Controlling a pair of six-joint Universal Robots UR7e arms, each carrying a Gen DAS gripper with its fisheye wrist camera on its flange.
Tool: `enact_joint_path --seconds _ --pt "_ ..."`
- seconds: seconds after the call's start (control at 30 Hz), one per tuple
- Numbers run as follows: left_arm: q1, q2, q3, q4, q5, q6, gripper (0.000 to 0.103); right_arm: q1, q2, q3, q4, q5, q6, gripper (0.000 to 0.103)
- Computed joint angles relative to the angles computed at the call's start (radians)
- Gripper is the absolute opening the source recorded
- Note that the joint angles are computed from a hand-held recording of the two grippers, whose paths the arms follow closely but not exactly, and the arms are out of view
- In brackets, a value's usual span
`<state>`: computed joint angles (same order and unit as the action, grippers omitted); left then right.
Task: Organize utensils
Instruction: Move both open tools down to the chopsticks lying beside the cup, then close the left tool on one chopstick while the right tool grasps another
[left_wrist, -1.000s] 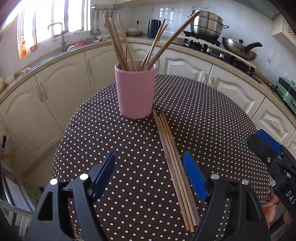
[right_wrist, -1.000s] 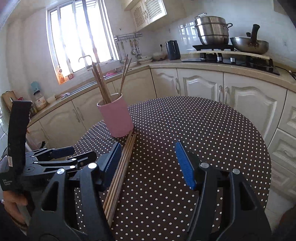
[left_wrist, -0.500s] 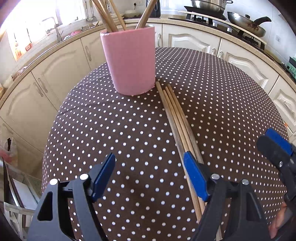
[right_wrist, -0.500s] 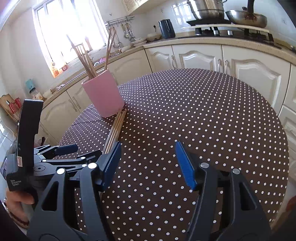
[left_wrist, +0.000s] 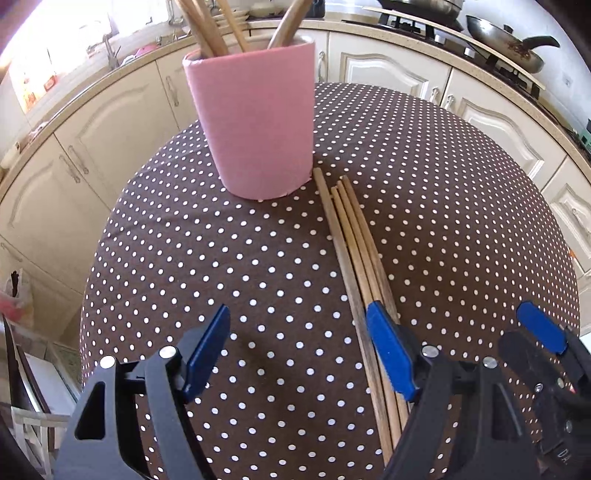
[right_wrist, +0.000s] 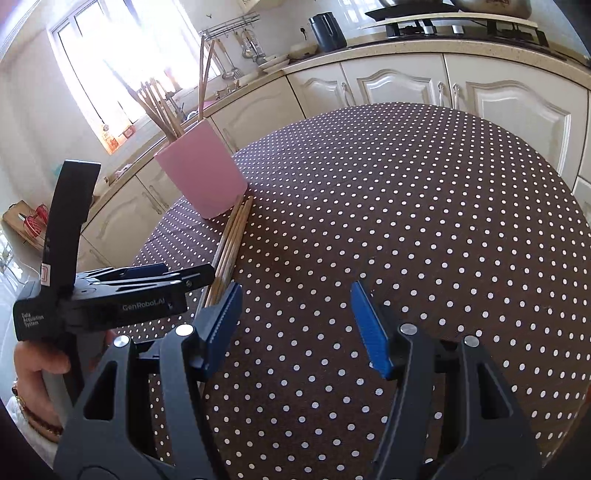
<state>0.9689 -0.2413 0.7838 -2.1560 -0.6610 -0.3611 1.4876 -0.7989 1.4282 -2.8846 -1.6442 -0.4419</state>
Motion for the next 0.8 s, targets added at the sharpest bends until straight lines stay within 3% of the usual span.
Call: enact_joint_path --seconds 0.17,0.23,0.3,0.37,0.43,0.5,0.6,0.63,0.7,0.8 --pt "0.016 -0.002 -0.021 0.029 -0.038 -0.02 0.075 0.002 0.011 -0.021 0.03 -0.018 0.005 0.061" --pt "0.012 0.02 -0.054 0.058 0.0 -0.004 0.075 0.006 0.016 -0.027 0.034 -0.026 0.001 0.061" --pt "0.016 0.013 -0.044 0.03 -0.012 0.012 0.072 0.011 0.02 -0.033 0.032 -0.04 -0.009 0.061" --pt "0.016 -0.006 -0.004 -0.026 -0.006 0.047 0.055 0.017 0.024 -0.046 0.045 -0.05 -0.016 0.061" --pt "0.017 -0.028 0.034 -0.062 -0.003 0.058 0.026 0.025 0.032 -0.07 0.071 -0.063 -0.011 0.061" --pt "0.021 -0.051 0.071 -0.095 -0.009 0.066 0.011 0.037 0.045 -0.101 0.102 -0.079 -0.015 0.06" --pt "0.032 -0.099 0.154 -0.185 -0.06 0.09 0.009 0.062 0.077 -0.159 0.168 -0.119 -0.047 0.06" --pt "0.033 -0.112 0.179 -0.201 -0.068 0.095 0.009 0.069 0.086 -0.175 0.189 -0.13 -0.056 0.057" --pt "0.032 -0.143 0.232 -0.214 -0.08 0.098 0.008 0.085 0.113 -0.231 0.275 -0.152 -0.062 0.036" --pt "0.033 -0.181 0.289 -0.228 -0.103 0.133 0.007 0.11 0.158 -0.298 0.353 -0.213 -0.08 0.029"
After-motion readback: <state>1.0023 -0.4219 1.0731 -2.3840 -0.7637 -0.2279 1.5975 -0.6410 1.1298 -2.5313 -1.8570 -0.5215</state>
